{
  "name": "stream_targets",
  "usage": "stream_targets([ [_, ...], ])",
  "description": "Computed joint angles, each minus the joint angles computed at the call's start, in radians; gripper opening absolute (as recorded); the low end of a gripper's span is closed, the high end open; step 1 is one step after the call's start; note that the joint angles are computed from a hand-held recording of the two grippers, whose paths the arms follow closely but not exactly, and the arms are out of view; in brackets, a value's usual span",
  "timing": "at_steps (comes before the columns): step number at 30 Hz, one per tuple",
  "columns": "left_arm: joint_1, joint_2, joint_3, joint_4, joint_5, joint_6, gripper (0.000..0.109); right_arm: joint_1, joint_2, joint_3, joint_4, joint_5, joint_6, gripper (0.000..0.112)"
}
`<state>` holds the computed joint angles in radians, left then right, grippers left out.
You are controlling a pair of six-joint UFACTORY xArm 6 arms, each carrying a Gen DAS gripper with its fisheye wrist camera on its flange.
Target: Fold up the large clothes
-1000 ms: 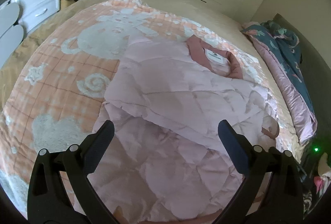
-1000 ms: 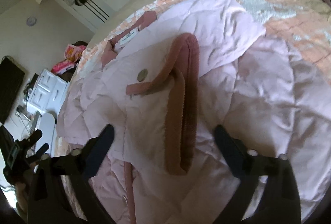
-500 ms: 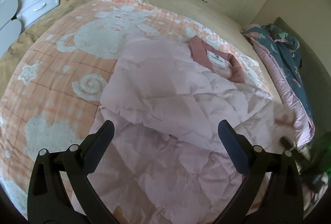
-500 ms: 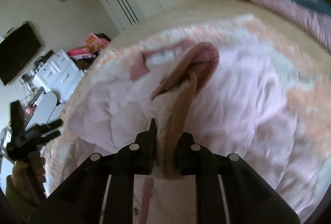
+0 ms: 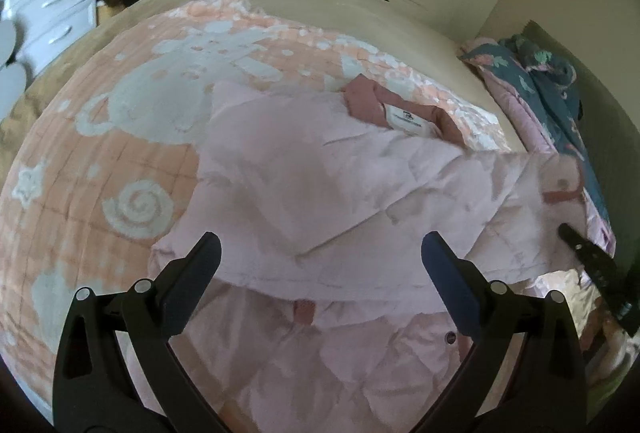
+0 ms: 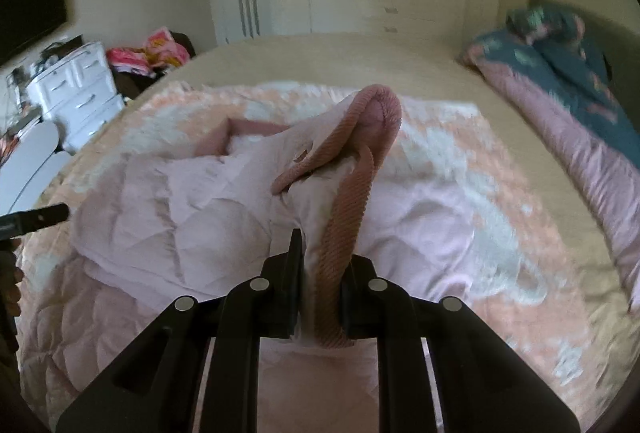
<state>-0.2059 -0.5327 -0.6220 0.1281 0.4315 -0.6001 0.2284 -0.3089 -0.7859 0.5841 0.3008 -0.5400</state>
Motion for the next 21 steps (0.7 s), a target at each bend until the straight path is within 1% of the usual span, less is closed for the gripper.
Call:
stream_targets([
  [3, -0.006, 0.032, -0.022, 0.010, -0.007, 0.003, 0.094, -0.007, 0.032, 0.010, 0.055, -0.003, -0.003, 0.015],
  [4, -0.008, 0.041, -0.025, 0.006, -0.008, 0.006, 0.094, -0.009, 0.044, 0.012, 0.102, -0.003, -0.026, 0.015],
  [6, -0.010, 0.059, -0.030, -0.015, -0.013, 0.032, 0.094, -0.008, 0.061, 0.017, 0.135, -0.008, -0.025, 0.017],
  [7, -0.011, 0.070, -0.034, -0.010, -0.011, 0.036, 0.094, -0.005, 0.058, 0.027, 0.131, -0.014, -0.009, 0.021],
  [8, -0.012, 0.080, -0.039, 0.002, -0.007, 0.030, 0.094, -0.006, 0.060, 0.034, 0.128, -0.016, 0.010, 0.027],
  [9, -0.012, 0.094, -0.044, 0.005, -0.002, 0.033, 0.094, -0.008, 0.058, 0.037, 0.114, -0.014, 0.035, 0.031],
  [10, -0.012, 0.103, -0.046, -0.001, -0.003, 0.038, 0.094, -0.011, 0.050, 0.045, 0.098, -0.012, 0.075, 0.039],
  [11, -0.012, 0.112, -0.046, -0.002, -0.007, 0.040, 0.094, -0.014, 0.036, 0.056, 0.109, -0.014, 0.092, 0.052],
  [12, -0.014, 0.116, -0.046, 0.008, -0.008, 0.029, 0.094, -0.013, 0.020, 0.065, 0.149, -0.020, 0.073, 0.058],
  [13, -0.015, 0.123, -0.044, 0.019, -0.015, 0.022, 0.094, -0.004, -0.007, 0.085, 0.218, -0.050, 0.033, 0.066],
  [14, -0.017, 0.131, -0.043, 0.028, -0.017, 0.016, 0.094, 0.001, -0.025, 0.095, 0.244, -0.069, 0.014, 0.070],
  [16, -0.022, 0.144, -0.043, 0.045, -0.012, 0.003, 0.094, 0.017, -0.053, 0.110, 0.249, -0.085, 0.004, 0.071],
  [18, -0.024, 0.162, -0.046, 0.068, -0.007, -0.007, 0.094, 0.038, -0.071, 0.107, 0.280, -0.066, -0.043, 0.072],
  [19, -0.023, 0.171, -0.045, 0.069, -0.009, -0.003, 0.094, 0.044, -0.072, 0.102, 0.275, -0.054, -0.047, 0.073],
  [21, -0.016, 0.183, -0.036, 0.050, -0.026, 0.012, 0.094, 0.073, -0.063, 0.086, 0.218, -0.035, -0.027, 0.075],
])
